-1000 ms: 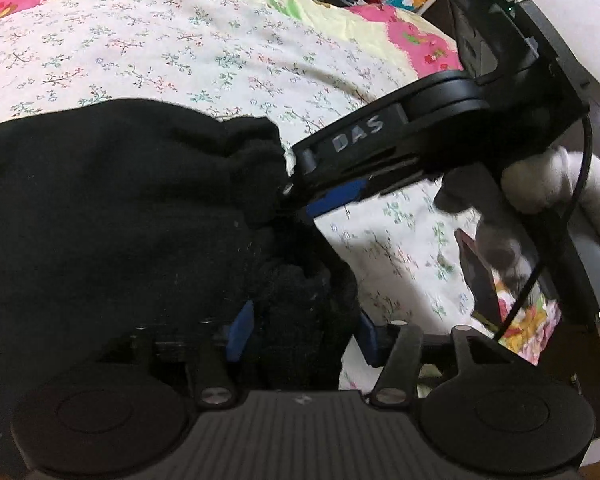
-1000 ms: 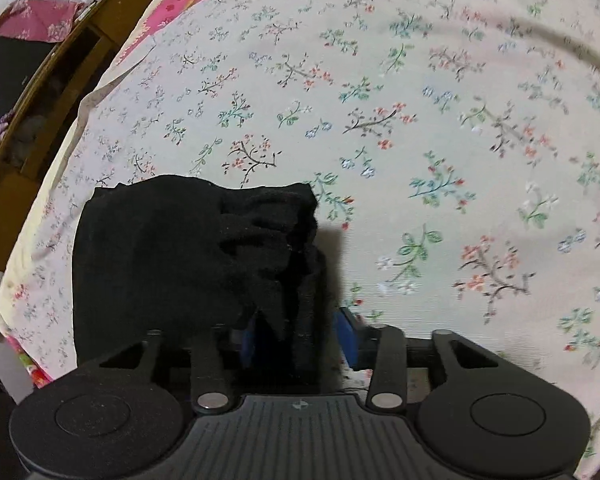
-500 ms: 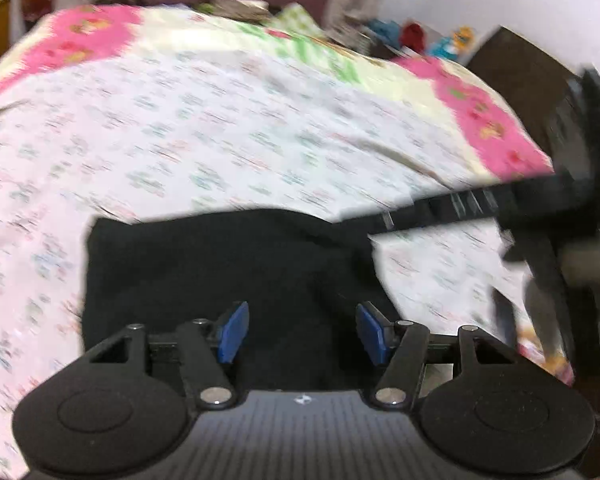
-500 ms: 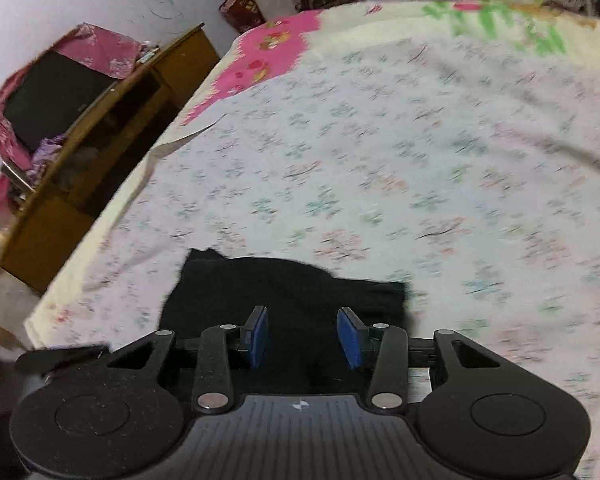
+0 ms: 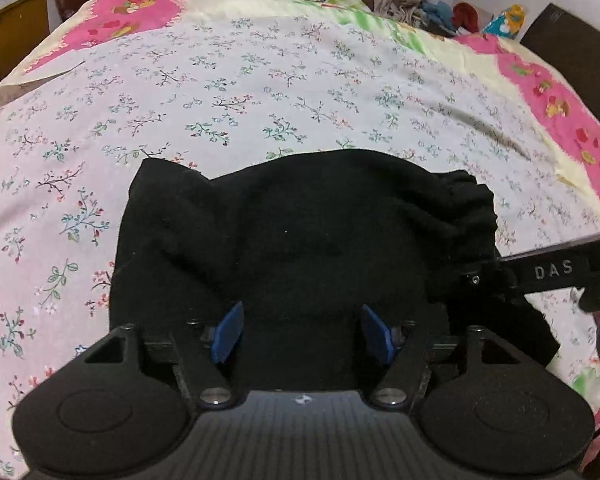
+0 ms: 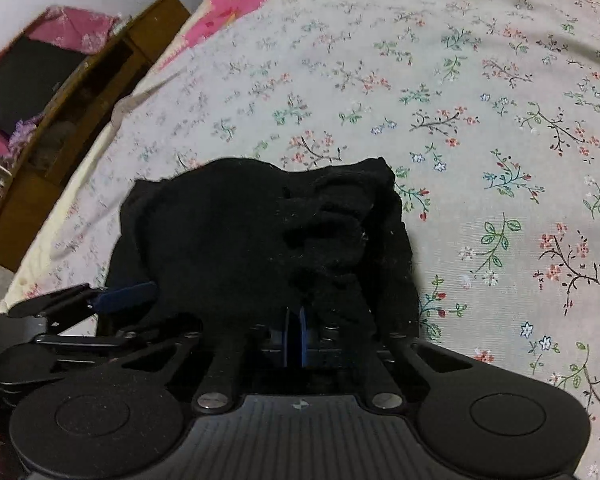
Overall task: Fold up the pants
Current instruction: 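Lower the folded pants onto the sheet and open both grippers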
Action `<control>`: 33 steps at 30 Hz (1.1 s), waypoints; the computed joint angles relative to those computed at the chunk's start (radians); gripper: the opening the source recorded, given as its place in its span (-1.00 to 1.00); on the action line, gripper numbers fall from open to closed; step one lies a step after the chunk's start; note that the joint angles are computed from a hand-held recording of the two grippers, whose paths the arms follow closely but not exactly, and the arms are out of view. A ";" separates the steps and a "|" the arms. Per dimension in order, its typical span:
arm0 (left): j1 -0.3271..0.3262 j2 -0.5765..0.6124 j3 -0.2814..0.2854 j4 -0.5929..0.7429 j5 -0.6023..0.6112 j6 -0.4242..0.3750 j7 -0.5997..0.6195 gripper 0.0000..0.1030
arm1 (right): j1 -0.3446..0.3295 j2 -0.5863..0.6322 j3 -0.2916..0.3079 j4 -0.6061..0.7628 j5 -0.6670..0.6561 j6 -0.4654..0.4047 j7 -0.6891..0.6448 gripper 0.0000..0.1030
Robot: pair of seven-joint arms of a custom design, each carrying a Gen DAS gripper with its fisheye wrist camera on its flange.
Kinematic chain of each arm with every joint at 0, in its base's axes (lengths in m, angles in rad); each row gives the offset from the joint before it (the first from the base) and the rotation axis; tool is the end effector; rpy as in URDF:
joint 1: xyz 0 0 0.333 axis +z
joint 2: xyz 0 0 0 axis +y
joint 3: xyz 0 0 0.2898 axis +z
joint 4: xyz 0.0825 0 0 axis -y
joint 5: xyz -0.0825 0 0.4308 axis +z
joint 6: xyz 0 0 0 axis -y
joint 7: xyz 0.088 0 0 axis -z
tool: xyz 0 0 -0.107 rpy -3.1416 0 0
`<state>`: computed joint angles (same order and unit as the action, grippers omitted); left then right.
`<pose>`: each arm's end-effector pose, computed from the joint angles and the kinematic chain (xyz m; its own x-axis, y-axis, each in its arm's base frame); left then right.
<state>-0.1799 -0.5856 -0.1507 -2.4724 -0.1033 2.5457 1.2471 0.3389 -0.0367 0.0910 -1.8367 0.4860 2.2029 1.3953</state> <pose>0.4530 -0.1589 0.5308 -0.0121 -0.9781 0.2079 -0.8123 -0.1117 -0.5725 0.5693 0.2794 0.5479 0.4319 -0.8142 -0.3880 -0.8747 -0.2734 -0.4001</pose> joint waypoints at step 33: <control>0.074 -0.452 -0.309 -0.096 0.453 -0.069 -0.534 1.00 | 0.193 -0.688 -0.054 -0.647 -0.004 0.556 0.061 -0.16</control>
